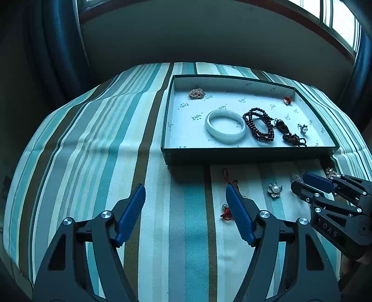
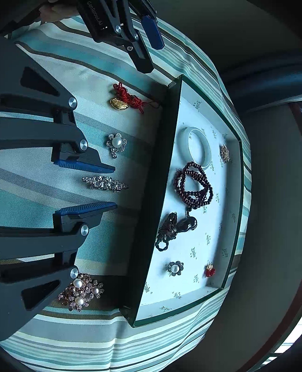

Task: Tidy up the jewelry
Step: 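Grasp the rhinestone brooch with the right tool while the left tool nears the tassel charm, then close the left tool on the red tassel charm while the right tool holds the brooch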

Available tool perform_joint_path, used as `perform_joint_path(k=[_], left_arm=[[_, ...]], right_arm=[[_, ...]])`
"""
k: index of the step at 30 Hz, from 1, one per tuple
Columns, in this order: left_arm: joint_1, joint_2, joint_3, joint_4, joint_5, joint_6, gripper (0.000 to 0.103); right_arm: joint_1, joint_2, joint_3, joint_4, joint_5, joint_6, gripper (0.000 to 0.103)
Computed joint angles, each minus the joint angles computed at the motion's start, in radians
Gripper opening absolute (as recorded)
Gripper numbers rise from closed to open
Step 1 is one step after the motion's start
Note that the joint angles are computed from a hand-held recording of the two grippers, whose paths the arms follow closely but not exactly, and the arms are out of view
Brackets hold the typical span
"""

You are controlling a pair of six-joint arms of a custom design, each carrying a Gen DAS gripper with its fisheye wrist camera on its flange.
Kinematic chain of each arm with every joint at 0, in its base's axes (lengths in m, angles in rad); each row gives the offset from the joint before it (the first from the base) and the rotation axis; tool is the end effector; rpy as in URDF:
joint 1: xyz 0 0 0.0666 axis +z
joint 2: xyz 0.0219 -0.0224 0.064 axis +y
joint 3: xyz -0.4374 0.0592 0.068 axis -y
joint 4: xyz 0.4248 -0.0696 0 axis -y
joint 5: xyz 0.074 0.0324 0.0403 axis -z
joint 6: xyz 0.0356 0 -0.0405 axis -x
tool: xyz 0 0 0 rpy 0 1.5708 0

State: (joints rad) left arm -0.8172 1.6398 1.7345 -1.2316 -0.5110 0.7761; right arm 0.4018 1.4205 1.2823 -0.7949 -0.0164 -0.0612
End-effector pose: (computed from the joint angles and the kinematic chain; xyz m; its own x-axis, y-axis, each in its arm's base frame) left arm 0.4139 -0.4163 0.5070 -0.7901 -0.0509 -0.6109 -0.0814 0.9964 0.0222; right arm 0.4688 0.1994 0.4266 -0.7626 -0.2576 -0.5934 -0.3540 0.9339 0.0496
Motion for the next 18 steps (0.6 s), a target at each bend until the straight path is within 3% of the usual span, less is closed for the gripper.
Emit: perform_joint_path(k=[4,18], left_arm=[[-0.001,0.003,0.000,0.001,0.004,0.000,0.071],[-0.015,0.028,0.027,0.015,0.046,-0.023,0.071]], right_arm=[[0.002,-0.002,-0.005,0.007,-0.002,0.004,0.013],[-0.017,-0.051,-0.032,0.015,0.017,0.006,0.013]])
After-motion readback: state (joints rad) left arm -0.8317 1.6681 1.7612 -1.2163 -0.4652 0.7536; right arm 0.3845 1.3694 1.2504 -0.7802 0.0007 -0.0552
